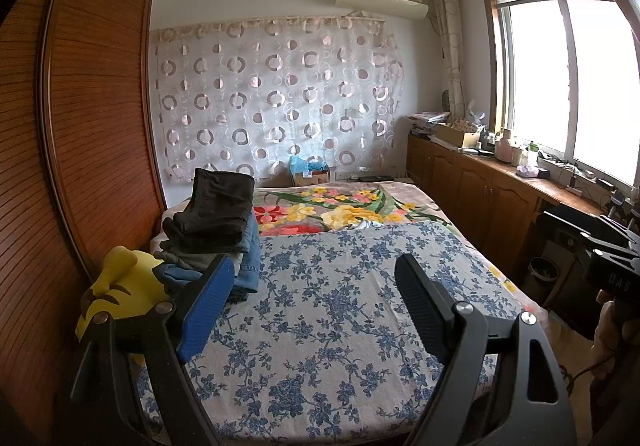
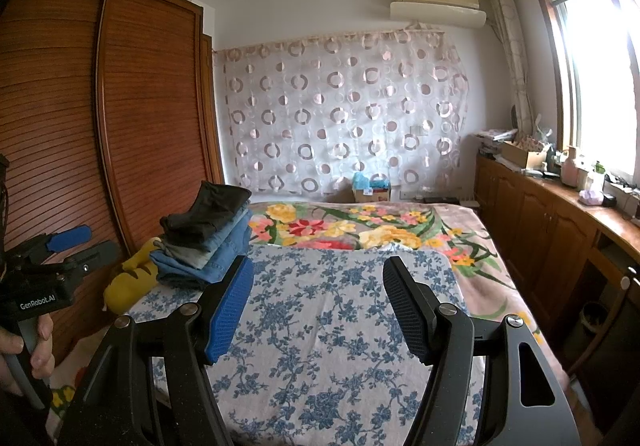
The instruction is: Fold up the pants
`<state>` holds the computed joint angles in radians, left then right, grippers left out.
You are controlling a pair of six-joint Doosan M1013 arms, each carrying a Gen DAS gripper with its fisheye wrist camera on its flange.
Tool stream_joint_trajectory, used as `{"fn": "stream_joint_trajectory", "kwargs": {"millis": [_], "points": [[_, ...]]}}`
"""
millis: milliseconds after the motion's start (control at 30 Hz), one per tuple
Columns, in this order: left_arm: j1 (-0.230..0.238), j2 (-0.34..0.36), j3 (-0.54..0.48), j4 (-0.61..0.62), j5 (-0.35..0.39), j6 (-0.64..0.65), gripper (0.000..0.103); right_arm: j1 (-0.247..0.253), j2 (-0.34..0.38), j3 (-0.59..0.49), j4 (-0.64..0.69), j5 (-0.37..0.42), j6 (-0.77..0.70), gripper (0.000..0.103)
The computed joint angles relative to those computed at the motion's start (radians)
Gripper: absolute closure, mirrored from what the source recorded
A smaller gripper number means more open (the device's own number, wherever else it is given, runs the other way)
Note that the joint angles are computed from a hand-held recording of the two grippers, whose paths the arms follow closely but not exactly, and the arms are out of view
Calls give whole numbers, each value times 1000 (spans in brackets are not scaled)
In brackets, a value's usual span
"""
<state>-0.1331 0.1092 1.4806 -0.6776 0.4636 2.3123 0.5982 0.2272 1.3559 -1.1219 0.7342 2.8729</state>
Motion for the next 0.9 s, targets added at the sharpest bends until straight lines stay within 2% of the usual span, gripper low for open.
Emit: {"fn": "stream_joint_trajectory", "kwargs": {"millis": [900], "points": [[0,0,0,-1,2,1,20,0,1,2,10,-3,-6,34]]}}
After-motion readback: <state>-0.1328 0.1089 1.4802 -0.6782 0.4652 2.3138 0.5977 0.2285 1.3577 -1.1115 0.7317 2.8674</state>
